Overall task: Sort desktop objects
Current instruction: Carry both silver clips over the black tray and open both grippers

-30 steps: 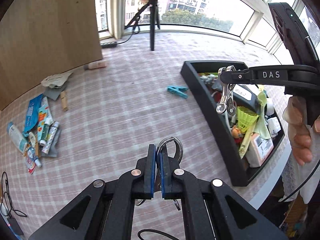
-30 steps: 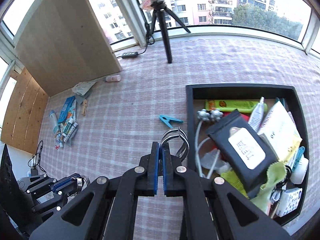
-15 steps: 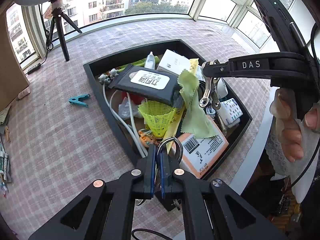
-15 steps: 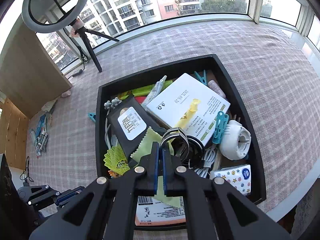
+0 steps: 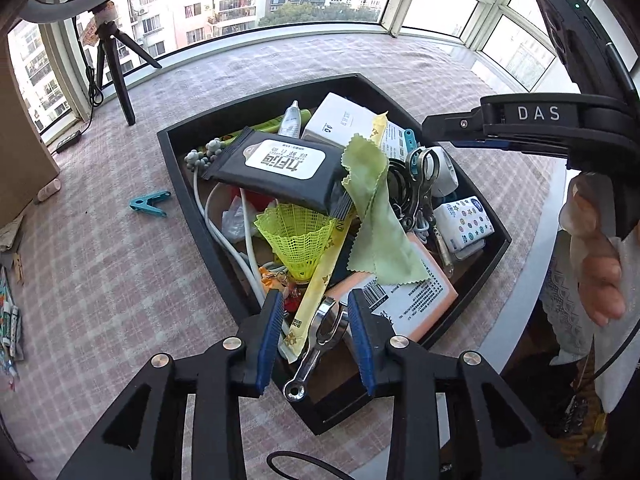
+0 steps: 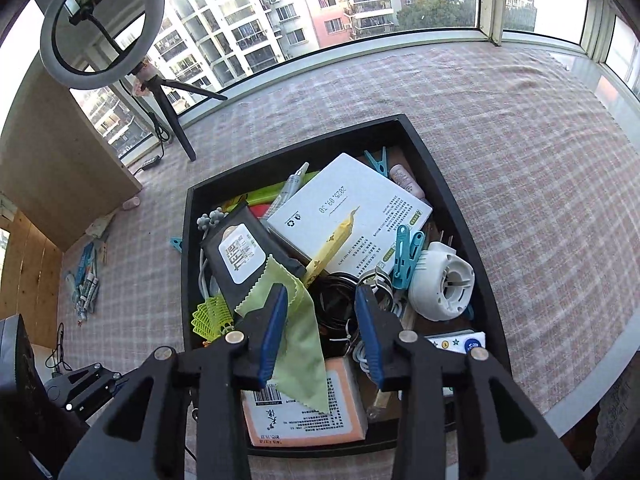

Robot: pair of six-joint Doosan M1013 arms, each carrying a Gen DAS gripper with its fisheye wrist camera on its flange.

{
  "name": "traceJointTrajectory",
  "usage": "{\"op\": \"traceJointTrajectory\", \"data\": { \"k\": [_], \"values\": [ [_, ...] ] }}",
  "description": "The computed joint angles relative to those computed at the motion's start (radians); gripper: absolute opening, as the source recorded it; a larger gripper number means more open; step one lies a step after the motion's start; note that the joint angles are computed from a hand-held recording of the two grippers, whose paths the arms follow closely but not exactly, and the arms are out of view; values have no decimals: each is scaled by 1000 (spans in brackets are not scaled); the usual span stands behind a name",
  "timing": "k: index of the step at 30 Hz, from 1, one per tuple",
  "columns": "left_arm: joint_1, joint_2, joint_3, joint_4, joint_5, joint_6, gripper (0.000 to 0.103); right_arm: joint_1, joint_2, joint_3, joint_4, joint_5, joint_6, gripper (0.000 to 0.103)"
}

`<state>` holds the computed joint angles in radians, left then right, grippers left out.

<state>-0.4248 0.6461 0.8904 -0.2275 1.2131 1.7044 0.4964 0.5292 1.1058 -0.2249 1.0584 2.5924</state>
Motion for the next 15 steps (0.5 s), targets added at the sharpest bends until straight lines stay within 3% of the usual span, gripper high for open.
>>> {"op": "traceJointTrajectory", "data": {
  "k": [15],
  "values": [
    [101, -49, 104, 28, -37, -104, 32, 47, 122, -202, 12, 40, -134, 35]
  ]
}}
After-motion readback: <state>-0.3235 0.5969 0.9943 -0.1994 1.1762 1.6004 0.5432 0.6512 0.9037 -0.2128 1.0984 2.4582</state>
